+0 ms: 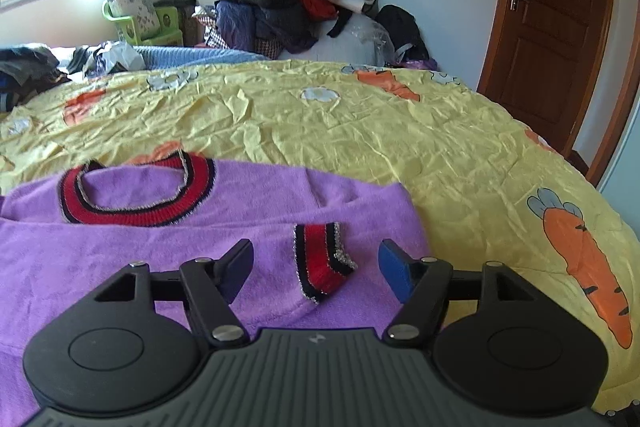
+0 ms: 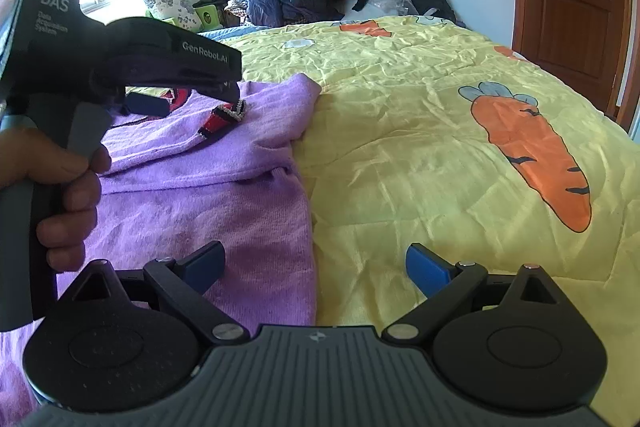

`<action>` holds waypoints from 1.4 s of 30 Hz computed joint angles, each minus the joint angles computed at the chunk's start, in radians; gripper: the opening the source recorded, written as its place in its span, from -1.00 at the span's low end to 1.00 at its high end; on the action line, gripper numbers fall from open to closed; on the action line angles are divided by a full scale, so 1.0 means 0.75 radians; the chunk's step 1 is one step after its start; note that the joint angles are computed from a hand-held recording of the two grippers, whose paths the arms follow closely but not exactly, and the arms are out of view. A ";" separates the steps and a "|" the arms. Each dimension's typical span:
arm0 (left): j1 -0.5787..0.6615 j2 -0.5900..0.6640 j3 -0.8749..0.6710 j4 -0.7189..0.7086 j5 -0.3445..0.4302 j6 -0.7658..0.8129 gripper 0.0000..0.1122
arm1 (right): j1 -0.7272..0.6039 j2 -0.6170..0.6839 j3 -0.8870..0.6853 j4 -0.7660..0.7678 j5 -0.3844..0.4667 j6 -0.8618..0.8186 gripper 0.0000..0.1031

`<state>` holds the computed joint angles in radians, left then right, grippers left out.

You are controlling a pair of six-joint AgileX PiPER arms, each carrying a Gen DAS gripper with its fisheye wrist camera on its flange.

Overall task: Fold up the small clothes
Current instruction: 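Withdraw the open left gripper from the folded sleeves, then move both open grippers back along the sweater toward its striped hem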

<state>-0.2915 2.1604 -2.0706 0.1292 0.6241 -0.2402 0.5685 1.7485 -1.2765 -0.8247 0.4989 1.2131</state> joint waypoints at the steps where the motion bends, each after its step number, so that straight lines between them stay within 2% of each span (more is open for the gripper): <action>1: 0.000 -0.004 0.000 0.002 0.004 0.002 0.23 | 0.001 -0.001 0.000 0.001 0.002 -0.002 0.85; 13: 0.063 -0.172 0.274 0.009 -0.062 -0.044 0.26 | 0.037 -0.043 0.025 -0.028 0.019 0.016 0.85; 19: 0.099 -0.292 0.476 0.133 -0.101 -0.148 0.39 | 0.071 -0.071 0.041 -0.018 0.046 -0.011 0.86; 23: 0.141 -0.372 0.611 0.169 -0.134 -0.173 0.40 | 0.082 -0.099 0.072 -0.019 0.053 -0.003 0.86; 28: 0.219 -0.460 0.753 0.123 -0.167 -0.168 0.41 | 0.089 -0.139 0.124 -0.012 0.038 0.004 0.86; 37: 0.324 -0.598 0.933 0.188 -0.207 -0.218 0.41 | 0.105 -0.207 0.208 0.016 0.004 0.013 0.87; 40: 0.362 -0.642 0.982 0.173 -0.217 -0.172 0.55 | 0.116 -0.229 0.232 0.016 -0.006 0.014 0.87; 42: 0.380 -0.676 1.032 0.241 -0.233 -0.209 0.57 | 0.120 -0.245 0.248 0.036 -0.017 -0.006 0.88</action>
